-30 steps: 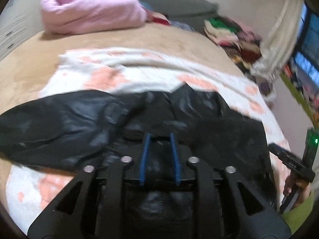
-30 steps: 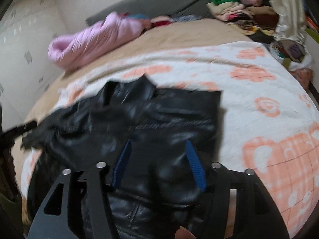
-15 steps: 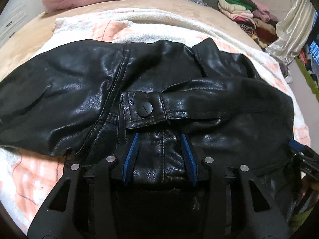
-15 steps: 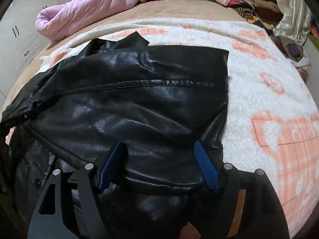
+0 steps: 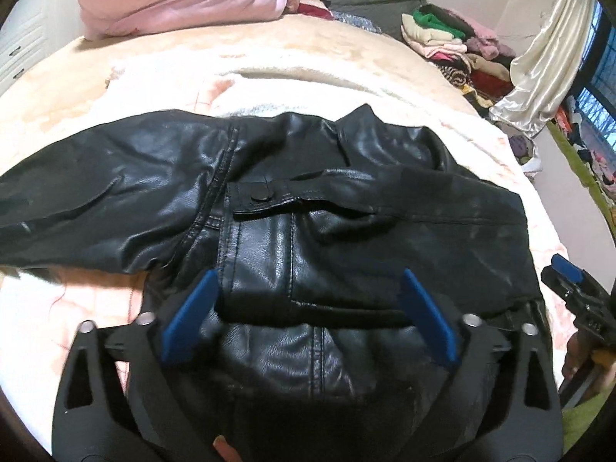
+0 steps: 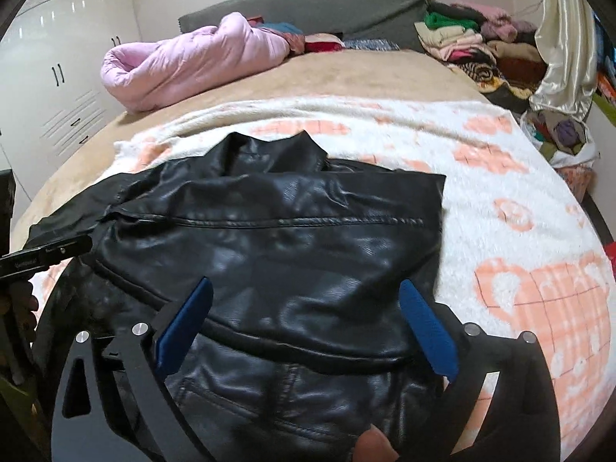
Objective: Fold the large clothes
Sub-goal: 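Open the left tool and move it to the other sleeve cuff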
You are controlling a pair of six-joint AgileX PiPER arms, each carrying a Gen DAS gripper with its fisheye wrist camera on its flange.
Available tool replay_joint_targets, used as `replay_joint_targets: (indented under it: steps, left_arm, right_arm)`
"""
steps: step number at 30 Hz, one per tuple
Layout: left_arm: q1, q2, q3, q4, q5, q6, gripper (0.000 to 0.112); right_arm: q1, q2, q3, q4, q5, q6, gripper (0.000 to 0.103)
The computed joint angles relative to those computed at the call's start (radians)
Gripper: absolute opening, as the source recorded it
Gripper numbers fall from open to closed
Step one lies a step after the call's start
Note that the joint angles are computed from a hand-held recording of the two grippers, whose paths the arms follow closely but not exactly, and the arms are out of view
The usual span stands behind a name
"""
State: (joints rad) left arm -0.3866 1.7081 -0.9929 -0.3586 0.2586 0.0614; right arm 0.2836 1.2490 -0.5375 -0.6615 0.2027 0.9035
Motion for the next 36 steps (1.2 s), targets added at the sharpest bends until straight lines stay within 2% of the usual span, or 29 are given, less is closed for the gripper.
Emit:
replay_joint_targets:
  steps: [2,8,13,16,25,32,36]
  left_arm:
    - [0.004,-0.017,0.010,0.035,-0.002,-0.040,0.094]
    - [0.044,-0.093,0.071,-0.031,-0.018,0.026,0.094]
    - [0.089,-0.133,0.104,-0.053,-0.014,0.067,0.094]
    - [0.115,-0.148,0.124,-0.074,-0.021,0.102,0.094]
    - [0.192,-0.196,0.173,-0.209,-0.045,0.297,0.094]
    - [0.306,-0.194,0.190,-0.515,0.000,0.596,0.094]
    - [0.355,-0.184,0.194,-0.617,0.014,0.707,0.094]
  right_arm:
    - [0.040,-0.009,0.005,-0.095,0.019,0.112,0.098]
    - [0.183,-0.013,-0.008,-0.306,0.104,0.383,0.098]
    - [0.319,0.008,-0.054,-0.392,0.227,0.516,0.098]
    - [0.376,0.021,-0.082,-0.413,0.264,0.583,0.099]
    - [0.493,0.127,-0.222,-0.392,0.352,0.602,0.099]
    - [0.548,0.213,-0.334,-0.364,0.384,0.561,0.099]
    - [0.576,0.249,-0.377,-0.385,0.391,0.588,0.099]
